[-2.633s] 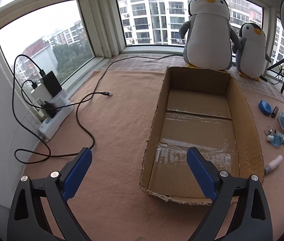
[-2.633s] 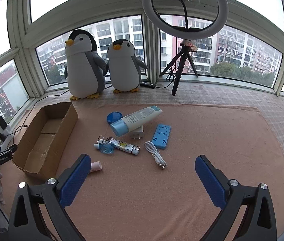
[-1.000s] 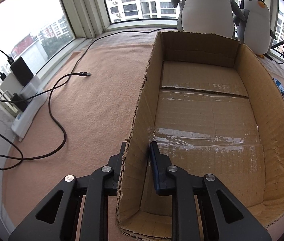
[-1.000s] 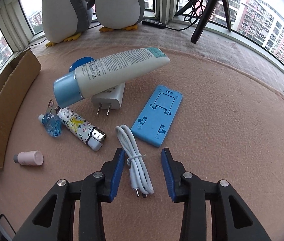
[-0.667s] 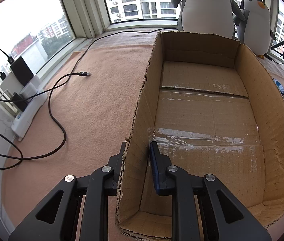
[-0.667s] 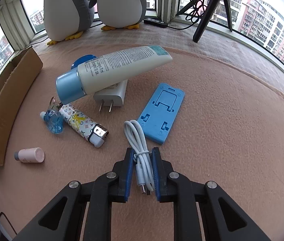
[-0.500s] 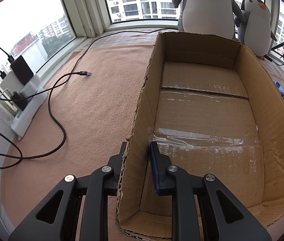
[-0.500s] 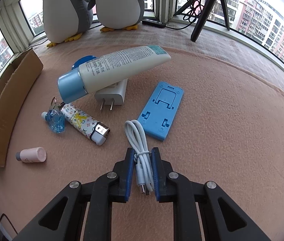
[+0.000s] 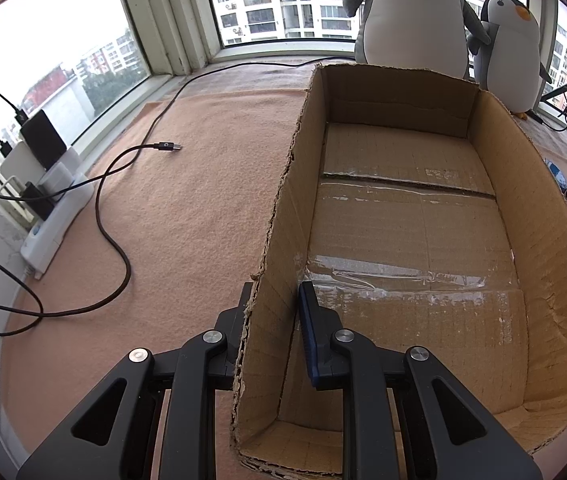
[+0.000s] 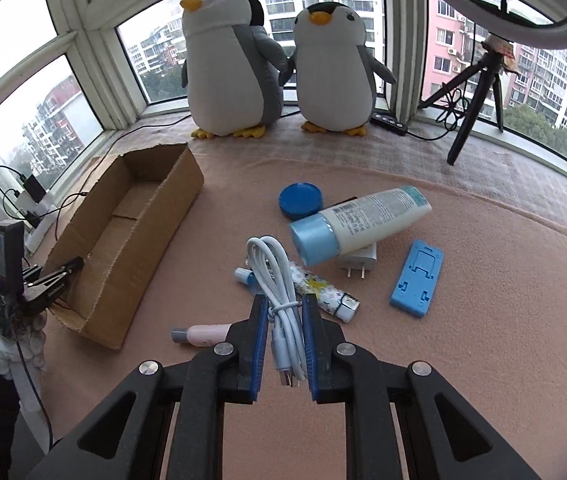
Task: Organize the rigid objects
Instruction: 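Carry the white cable into the box and open the right gripper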
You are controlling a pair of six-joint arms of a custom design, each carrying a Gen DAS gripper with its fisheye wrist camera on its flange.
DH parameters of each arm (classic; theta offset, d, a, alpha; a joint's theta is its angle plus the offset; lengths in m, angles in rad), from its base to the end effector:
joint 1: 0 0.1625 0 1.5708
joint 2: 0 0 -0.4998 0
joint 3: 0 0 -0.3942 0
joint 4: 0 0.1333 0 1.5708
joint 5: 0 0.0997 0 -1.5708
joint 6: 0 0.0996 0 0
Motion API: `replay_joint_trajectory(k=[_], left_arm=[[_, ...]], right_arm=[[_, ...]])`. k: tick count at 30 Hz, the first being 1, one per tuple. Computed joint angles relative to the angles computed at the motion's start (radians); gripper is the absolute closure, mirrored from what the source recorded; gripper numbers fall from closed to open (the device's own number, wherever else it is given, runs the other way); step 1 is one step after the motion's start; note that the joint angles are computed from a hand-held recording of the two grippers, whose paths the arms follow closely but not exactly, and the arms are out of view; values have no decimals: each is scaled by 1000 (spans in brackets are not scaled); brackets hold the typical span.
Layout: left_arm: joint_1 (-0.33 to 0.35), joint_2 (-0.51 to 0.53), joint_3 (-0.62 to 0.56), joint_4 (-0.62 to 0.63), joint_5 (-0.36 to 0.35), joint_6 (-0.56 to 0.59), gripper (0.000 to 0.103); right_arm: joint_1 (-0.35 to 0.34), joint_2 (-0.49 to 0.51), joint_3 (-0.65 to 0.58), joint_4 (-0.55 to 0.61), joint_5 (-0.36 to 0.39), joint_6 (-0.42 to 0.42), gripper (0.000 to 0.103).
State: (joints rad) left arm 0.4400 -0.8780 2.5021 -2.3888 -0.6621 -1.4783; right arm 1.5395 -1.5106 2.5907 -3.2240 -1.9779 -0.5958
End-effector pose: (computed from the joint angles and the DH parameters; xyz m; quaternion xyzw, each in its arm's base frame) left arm -0.2020 -0.3293 0.0391 0.0267 0.8439 -0.2968 0.4462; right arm 0.0829 -0.3520 0.2909 0.2068 -0.9182 0.2035 0.2698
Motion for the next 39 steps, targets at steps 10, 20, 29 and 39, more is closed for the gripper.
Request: replay_joint_trajectory(k=[10, 20, 29, 39], left_arm=[[-1, 3, 7, -23, 3, -2, 86], [-3, 5, 10, -28, 4, -11, 86], [-4, 5, 10, -26, 4, -13, 86], [-5, 5, 11, -27, 5, -15, 86]], right_arm=[[197, 255, -27, -67, 19, 51, 88], [260, 420, -43, -112, 14, 82, 88], [265, 457, -43, -134, 16, 81, 88], [275, 457, -27, -196, 34, 52, 38]])
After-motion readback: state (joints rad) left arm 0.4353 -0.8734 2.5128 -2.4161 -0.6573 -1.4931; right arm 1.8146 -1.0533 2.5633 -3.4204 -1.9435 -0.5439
